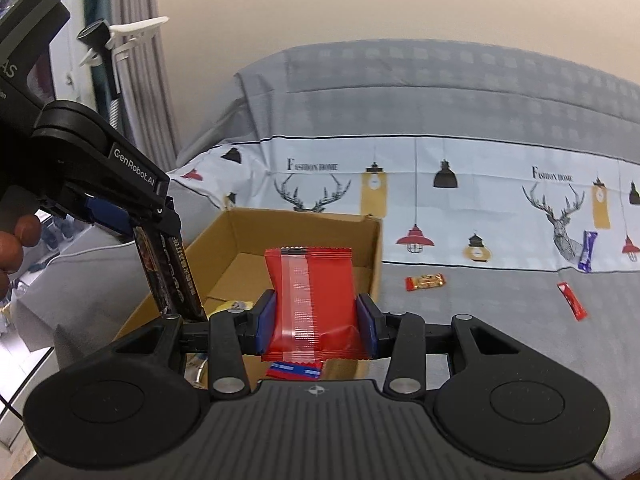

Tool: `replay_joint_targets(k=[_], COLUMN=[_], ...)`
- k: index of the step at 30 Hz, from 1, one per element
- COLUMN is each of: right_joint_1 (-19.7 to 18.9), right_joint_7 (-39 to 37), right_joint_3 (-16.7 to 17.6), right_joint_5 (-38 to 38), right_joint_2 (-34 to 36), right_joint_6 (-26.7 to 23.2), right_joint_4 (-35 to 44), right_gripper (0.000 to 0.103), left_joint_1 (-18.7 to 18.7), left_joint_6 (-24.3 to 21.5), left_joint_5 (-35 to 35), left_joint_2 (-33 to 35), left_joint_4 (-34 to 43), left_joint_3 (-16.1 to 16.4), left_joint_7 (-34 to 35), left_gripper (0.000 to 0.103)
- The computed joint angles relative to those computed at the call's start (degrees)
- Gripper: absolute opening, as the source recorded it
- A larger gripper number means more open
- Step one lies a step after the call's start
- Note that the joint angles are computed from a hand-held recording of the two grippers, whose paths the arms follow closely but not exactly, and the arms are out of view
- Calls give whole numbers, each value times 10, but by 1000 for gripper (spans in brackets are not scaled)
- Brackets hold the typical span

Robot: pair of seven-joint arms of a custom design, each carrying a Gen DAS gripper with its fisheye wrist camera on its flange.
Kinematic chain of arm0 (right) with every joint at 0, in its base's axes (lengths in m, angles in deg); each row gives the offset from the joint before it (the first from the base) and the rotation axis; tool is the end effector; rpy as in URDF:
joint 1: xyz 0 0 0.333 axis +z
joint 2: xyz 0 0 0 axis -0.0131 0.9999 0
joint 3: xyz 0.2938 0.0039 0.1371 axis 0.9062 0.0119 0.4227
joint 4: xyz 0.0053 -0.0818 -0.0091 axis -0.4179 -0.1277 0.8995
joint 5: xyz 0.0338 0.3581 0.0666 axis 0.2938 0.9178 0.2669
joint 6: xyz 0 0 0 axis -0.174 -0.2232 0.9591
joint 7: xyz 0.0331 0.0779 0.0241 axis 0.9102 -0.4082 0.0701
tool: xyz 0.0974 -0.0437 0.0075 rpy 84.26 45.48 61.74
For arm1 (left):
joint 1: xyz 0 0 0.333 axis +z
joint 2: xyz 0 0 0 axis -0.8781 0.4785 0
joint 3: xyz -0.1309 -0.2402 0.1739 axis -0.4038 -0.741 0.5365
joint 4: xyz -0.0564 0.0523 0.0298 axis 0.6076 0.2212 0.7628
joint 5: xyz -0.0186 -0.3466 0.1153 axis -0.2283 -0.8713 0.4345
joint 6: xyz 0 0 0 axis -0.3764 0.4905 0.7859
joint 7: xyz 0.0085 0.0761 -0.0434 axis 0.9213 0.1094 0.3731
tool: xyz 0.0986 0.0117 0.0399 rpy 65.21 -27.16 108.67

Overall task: Organize snacks
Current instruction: 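Carry the chocolate bar and red packet over the box and lower them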

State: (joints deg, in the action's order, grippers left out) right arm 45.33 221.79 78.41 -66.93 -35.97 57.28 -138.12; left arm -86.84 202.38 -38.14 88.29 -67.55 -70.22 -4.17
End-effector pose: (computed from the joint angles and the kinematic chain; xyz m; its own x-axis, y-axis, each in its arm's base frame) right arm 0.5344 0.4992 0.5740 0.0862 -0.9942 -0.0639 -0.4983 0.0125 -0.8669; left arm 0.6366 -0.3304 0.6558 -0.0385 -0.9992 0.0100 -0.7520 0.0224 -0.6588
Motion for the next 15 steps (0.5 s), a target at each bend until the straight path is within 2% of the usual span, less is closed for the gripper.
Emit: replay_joint_targets(k=[5, 15], right_joint_1=[2, 8], right_joint_7=[-26, -51], right_joint_3=[3, -6], right_joint_5=[13, 32], right_joint_2=[14, 25], right_joint_6=[-11, -16], right_joint_4=[26, 43], right_gripper=[44, 44], left_joint_1=[13, 20], left_joint_6=[19, 23], left_joint_5=[-4, -7], left_joint_2=[-22, -23], left_joint_4=[-35, -42], left_joint_3=[-1, -5], left_joint_7=[-9, -11], left_gripper=[44, 44])
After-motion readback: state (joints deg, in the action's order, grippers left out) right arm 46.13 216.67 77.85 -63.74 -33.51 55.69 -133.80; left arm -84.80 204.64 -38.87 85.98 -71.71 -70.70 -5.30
